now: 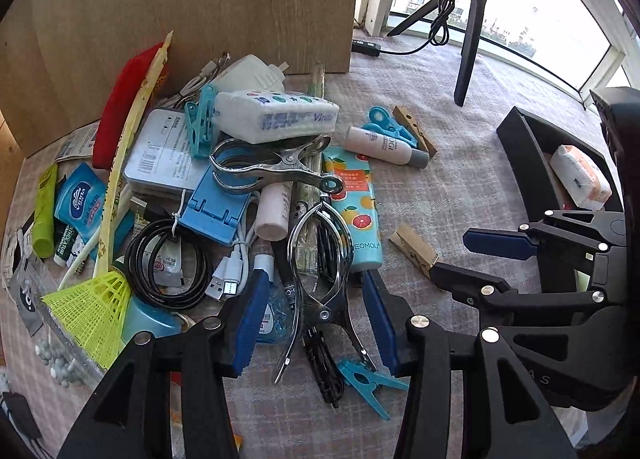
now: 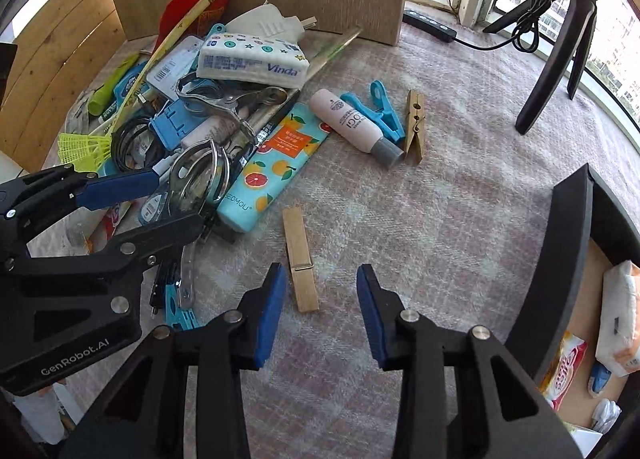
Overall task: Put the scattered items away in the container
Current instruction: 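Grasp the wooden clothespin with the right gripper while the left grasps the metal clip, then carry the wooden clothespin and metal clip into the tray and open both grippers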
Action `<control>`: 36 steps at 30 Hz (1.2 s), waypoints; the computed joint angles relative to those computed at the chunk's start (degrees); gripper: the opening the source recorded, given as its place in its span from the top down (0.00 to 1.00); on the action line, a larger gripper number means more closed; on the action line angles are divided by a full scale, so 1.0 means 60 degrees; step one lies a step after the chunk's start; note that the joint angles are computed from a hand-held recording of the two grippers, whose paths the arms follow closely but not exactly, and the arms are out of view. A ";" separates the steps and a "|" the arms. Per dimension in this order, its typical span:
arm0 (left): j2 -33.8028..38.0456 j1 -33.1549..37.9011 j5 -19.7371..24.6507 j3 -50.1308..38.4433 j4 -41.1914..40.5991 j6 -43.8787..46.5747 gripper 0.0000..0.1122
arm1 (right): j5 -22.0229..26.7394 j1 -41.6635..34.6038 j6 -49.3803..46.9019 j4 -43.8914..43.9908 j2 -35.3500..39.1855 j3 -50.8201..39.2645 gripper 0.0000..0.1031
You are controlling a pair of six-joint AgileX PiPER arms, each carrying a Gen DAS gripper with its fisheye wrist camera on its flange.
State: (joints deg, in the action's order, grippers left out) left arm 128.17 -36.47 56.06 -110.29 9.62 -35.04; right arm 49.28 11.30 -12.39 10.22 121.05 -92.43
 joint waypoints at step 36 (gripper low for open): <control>-0.1088 -0.0825 -0.0316 -0.0135 -0.0753 0.0057 0.73 | -0.0625 -0.2370 -0.0542 0.1635 -0.3051 0.2625 0.88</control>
